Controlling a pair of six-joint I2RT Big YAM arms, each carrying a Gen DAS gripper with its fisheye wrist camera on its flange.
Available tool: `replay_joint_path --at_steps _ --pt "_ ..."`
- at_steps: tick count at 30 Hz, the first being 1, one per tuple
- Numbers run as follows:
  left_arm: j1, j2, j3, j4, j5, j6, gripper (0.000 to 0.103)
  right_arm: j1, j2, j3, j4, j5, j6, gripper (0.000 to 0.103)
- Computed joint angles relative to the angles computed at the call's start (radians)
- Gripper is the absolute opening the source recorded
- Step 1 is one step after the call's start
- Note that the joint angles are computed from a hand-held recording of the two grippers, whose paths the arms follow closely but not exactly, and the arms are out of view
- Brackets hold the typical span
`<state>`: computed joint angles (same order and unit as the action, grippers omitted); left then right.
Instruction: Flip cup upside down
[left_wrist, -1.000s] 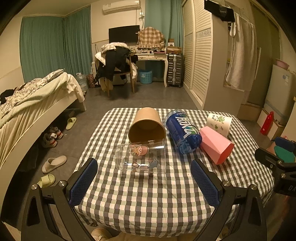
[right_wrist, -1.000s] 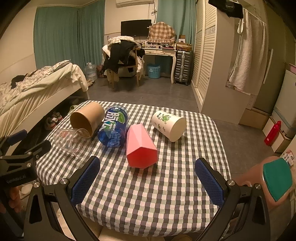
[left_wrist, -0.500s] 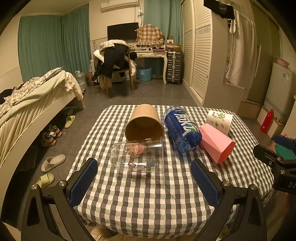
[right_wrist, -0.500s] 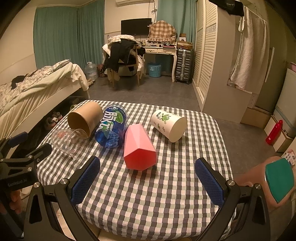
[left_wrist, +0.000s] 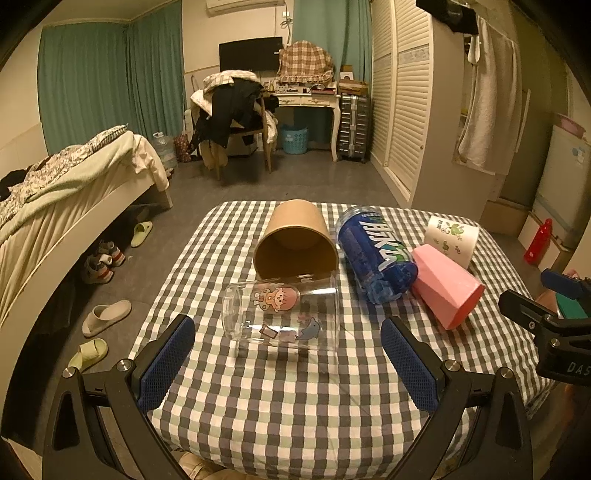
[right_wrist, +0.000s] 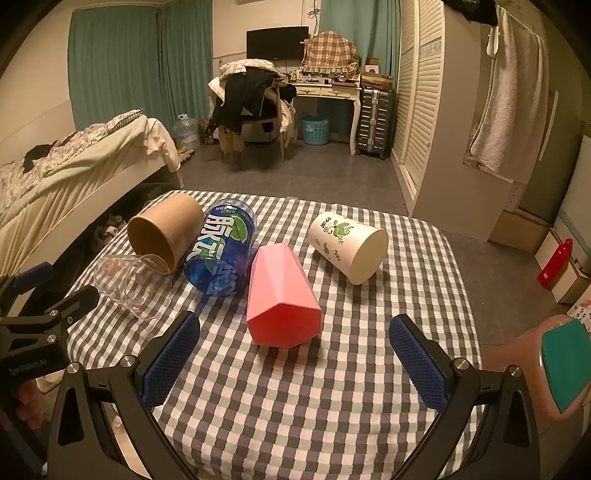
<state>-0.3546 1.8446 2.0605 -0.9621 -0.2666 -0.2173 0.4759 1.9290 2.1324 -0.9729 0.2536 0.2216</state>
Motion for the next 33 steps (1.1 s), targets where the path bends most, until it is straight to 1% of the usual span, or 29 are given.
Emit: replay_joint_path --at_steps 10,16,18,20,21,23,26,28,30,33 --pt "0.014 0.061 0.081 -0.04 0.011 0.001 0.103 -0.021 0.061 0.071 -0.033 -0.034 0.003 0.103" --pt "0.017 0.094 0.123 -0.066 0.012 0.007 0.103 -0.039 0.125 0.141 -0.063 -0.063 0.009 0.103" --pt "0.018 0.1 0.125 -0.067 0.008 0.008 0.103 -0.047 0.169 0.19 -0.089 -0.074 0.012 0.103" --pt "0.022 0.105 0.128 -0.075 0.013 0.004 0.103 -0.054 0.237 0.281 -0.154 -0.083 0.016 0.103" --pt "0.023 0.109 0.133 -0.08 0.015 0.004 0.103 -0.06 0.259 0.31 -0.17 -0.107 0.024 0.103" --pt "0.025 0.114 0.136 -0.084 0.016 0.006 0.103 -0.062 0.297 0.366 -0.207 -0.121 0.037 0.1" --pt "0.029 0.117 0.135 -0.084 0.025 0.01 0.103 -0.055 0.33 0.414 -0.239 -0.122 0.022 0.085" --pt "0.029 0.117 0.134 -0.085 0.031 0.011 0.103 -0.054 0.342 0.429 -0.254 -0.138 0.024 0.071" --pt "0.031 0.106 0.118 -0.076 0.039 0.015 0.103 -0.046 0.323 0.394 -0.241 -0.125 0.028 0.067" --pt "0.033 0.092 0.098 -0.062 0.048 0.018 0.103 -0.035 0.287 0.336 -0.222 -0.093 0.038 0.067"
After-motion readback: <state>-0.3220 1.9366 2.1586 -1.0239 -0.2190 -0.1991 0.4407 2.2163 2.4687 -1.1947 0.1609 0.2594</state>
